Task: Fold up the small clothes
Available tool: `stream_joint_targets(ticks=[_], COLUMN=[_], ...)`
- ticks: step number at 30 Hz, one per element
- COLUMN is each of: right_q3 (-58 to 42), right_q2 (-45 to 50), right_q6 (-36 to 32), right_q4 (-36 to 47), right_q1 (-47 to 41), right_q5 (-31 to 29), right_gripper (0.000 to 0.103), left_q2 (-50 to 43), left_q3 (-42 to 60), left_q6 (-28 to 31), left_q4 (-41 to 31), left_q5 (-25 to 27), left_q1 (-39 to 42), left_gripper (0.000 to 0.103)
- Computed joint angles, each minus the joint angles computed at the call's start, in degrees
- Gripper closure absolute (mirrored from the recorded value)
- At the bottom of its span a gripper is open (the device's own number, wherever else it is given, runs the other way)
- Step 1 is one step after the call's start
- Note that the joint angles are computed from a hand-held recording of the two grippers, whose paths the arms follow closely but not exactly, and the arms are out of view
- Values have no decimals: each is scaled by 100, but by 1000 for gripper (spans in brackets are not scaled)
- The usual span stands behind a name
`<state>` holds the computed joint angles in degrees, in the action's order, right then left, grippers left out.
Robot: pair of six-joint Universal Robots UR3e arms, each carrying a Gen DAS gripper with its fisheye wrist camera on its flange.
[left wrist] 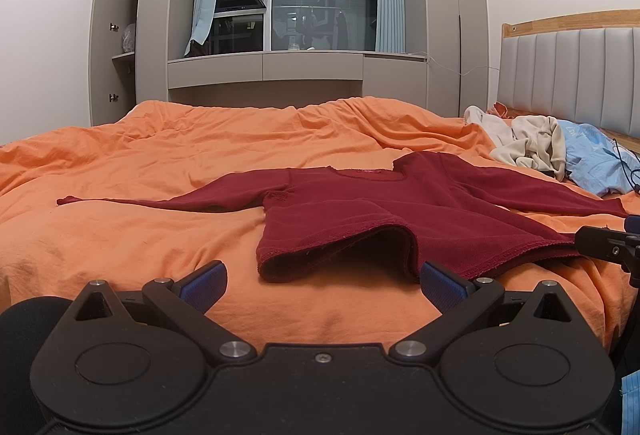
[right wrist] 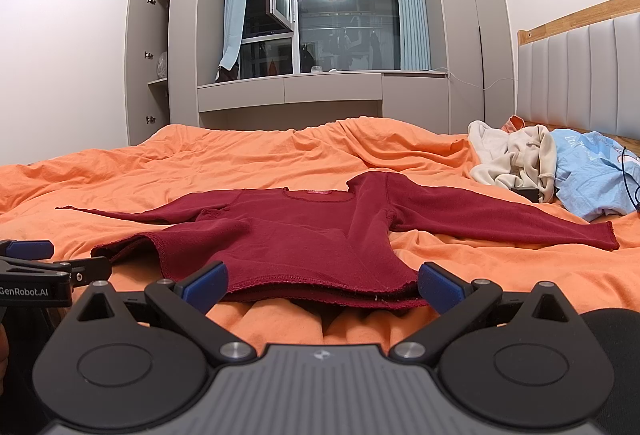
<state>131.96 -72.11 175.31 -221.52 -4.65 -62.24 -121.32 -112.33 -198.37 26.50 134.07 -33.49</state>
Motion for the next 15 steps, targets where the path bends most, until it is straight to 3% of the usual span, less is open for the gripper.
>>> stream_joint_targets(ticks=[15], right_q3=[-22], right_q2=[-15], right_q6=[17], right_q4=[31], right_q1=[52], right_q5=[-50], right_gripper=[0], left_q2=[1], left_q3=[2], left_q6=[-2], left_q4=[-5], left_q5=[-2], left_q1=[1], left_gripper=[0])
